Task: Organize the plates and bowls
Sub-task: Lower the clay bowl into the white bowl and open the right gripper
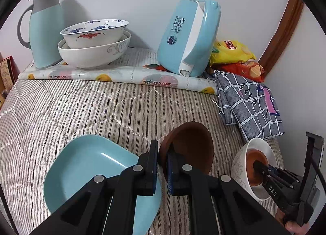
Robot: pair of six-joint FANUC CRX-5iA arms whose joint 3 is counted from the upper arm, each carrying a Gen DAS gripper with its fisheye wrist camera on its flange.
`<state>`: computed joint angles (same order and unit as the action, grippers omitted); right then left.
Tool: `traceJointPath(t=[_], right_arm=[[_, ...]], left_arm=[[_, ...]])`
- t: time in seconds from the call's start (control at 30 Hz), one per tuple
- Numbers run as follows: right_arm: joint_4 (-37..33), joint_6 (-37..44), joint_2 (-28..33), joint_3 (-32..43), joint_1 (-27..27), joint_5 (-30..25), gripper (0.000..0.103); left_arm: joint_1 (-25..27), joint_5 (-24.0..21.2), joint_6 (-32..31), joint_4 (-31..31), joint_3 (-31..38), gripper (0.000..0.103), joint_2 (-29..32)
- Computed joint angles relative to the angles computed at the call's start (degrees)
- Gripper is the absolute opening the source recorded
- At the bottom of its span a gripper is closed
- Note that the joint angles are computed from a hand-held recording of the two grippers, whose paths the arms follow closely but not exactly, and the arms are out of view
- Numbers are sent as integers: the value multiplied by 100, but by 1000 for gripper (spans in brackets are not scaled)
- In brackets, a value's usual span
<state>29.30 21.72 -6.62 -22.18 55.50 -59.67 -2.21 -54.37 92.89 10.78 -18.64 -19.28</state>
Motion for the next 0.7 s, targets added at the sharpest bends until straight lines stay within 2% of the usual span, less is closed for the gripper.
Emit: traceJointPath(t=[0.23, 0.33, 0.47, 0.7], right_arm=[[-119, 226, 131, 172, -26, -163, 12], [-128, 254, 139, 195, 3, -188, 20], [102, 111, 92, 109, 136, -279, 36], [150, -22, -38, 19, 232, -340, 37]], left_arm=[[-19, -38, 20, -2, 8, 8, -23], [-23, -67, -8, 6, -8, 8, -59], [3, -97, -20, 33, -46, 8, -113], [-2, -132, -43, 53, -66, 8, -205]])
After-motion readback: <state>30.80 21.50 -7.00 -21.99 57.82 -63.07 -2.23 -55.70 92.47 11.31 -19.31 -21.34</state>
